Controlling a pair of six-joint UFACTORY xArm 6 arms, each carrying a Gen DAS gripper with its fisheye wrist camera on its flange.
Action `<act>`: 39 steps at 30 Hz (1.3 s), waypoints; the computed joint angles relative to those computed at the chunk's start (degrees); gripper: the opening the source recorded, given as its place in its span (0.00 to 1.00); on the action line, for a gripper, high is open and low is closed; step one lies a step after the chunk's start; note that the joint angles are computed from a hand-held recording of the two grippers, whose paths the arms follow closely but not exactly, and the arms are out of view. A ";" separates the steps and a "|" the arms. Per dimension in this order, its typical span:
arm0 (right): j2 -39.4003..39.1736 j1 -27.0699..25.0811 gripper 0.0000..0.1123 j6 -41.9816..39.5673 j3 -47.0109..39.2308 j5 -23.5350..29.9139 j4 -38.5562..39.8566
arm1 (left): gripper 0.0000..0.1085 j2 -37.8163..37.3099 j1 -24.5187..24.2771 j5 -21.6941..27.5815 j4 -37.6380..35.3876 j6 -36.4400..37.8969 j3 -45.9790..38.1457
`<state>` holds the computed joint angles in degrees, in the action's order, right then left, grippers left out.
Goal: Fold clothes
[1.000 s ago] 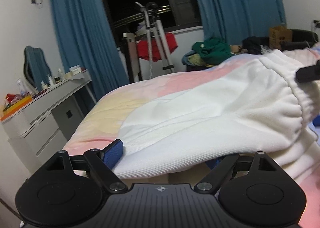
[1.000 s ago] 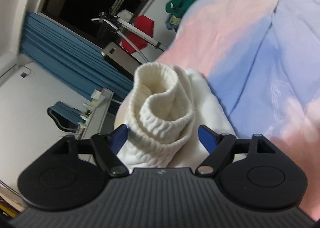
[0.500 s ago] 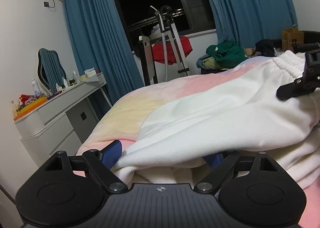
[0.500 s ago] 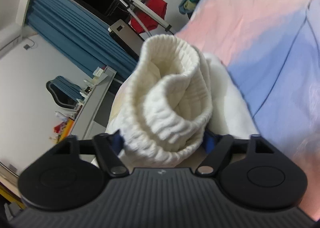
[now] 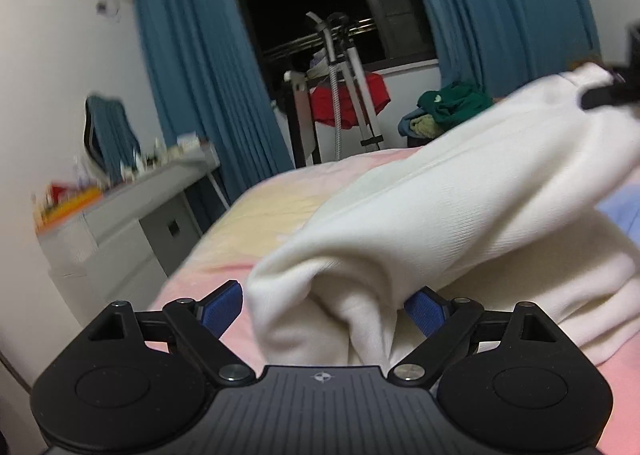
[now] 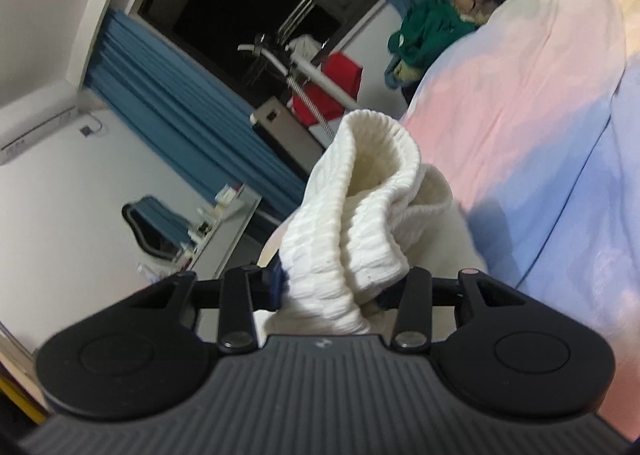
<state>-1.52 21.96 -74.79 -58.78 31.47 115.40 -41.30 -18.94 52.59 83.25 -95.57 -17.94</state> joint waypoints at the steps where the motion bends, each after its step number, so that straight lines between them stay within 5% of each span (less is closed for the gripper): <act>1: -0.10 -0.29 0.39 0.00 0.14 -0.31 0.02 | 0.82 -0.59 0.57 0.13 -1.48 -0.93 0.04; 3: 0.00 -0.44 0.39 0.96 0.18 -2.18 -0.61 | 0.82 -1.99 2.62 0.43 -4.77 -2.97 0.29; 7: 1.55 0.92 0.39 9.97 -0.40 -8.60 -10.65 | 0.87 -6.50 14.62 -11.64 -11.88 -2.18 3.01; 12: 1.66 2.44 0.39 6.92 -0.01 -11.61 -11.54 | 0.87 -8.40 15.25 -12.26 -12.11 -1.50 4.27; 17: 2.73 2.49 0.39 10.18 0.27 -12.18 -15.57 | 0.89 -9.43 20.45 -18.32 -15.26 1.06 5.55; 23: 2.77 0.71 0.47 17.72 1.06 -8.78 -18.97 | 0.87 -12.18 26.31 -26.49 -27.28 12.86 7.61; 31: 4.59 -1.58 0.80 29.67 0.63 -2.52 -26.38 | 0.87 -14.51 27.06 -26.20 -34.56 15.77 9.01; 39: 11.11 -4.13 0.80 29.37 -5.10 9.73 -26.02 | 0.86 -13.52 28.72 -27.90 -36.70 16.51 8.94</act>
<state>9.58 17.83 -45.42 -63.88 41.20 89.38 -54.82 9.78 24.69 46.54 -79.06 -9.00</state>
